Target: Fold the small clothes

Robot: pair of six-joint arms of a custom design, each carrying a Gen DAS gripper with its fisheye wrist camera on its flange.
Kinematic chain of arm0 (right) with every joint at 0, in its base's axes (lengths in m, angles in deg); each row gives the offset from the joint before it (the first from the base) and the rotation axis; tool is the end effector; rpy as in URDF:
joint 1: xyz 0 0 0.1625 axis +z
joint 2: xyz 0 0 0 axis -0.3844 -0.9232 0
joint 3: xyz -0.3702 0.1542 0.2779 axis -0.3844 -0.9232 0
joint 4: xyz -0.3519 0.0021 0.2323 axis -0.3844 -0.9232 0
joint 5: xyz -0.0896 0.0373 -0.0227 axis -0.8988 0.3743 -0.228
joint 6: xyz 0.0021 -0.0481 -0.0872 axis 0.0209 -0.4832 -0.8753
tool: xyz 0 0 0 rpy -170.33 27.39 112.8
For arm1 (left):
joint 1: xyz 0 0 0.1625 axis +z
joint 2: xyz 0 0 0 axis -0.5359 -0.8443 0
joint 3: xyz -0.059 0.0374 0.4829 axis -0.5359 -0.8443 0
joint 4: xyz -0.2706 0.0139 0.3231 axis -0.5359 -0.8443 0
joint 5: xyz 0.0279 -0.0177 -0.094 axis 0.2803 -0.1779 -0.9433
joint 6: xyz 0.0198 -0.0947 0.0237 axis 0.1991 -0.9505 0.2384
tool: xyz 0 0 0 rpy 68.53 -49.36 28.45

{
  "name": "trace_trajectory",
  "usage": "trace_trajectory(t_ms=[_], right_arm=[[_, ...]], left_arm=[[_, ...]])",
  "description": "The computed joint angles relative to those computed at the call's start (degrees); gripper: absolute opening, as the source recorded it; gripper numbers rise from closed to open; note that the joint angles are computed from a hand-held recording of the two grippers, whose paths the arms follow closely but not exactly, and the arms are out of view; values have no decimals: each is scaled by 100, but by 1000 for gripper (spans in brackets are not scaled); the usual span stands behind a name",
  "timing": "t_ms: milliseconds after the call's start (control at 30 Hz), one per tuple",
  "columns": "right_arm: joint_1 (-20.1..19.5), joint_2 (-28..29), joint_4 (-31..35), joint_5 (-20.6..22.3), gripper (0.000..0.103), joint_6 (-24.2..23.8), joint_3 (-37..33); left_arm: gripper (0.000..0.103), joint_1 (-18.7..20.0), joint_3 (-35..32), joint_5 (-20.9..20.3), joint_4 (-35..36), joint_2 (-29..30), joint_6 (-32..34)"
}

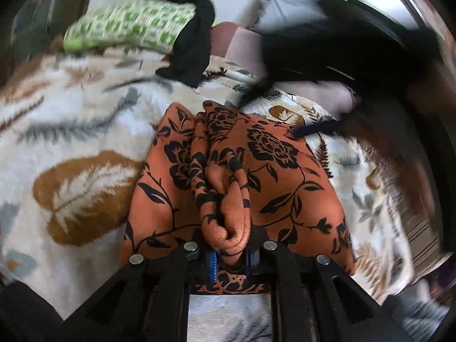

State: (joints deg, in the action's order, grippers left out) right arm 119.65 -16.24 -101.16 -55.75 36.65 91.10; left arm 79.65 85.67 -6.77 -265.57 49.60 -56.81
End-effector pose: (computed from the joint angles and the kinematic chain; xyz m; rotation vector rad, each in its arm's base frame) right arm 0.1731 -0.7175 0.2262 0.2946 -2.5885 0.2847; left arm -0.2611 -0.5678 -0.0116 0.3768 2.6089 -0.8736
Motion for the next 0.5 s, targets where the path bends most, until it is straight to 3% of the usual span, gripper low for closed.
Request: trace_trajectory(t_ms=[100, 133, 367, 433, 500], right_arm=[[178, 666, 1159, -527, 84, 390, -901], [260, 929, 1467, -929, 84, 506, -1195], [401, 1643, 2964, -2124, 81, 1189, -2037], [374, 1600, 2767, -2191, 41, 1119, -1979], [327, 1461, 2521, -1996, 29, 1005, -1847]], left_arm=[[13, -60, 17, 183, -40, 66, 168], [13, -68, 0, 223, -55, 88, 247], [14, -17, 90, 109, -228, 50, 408], [13, -14, 118, 129, -329, 61, 498], [14, -32, 157, 139, -406, 56, 568]])
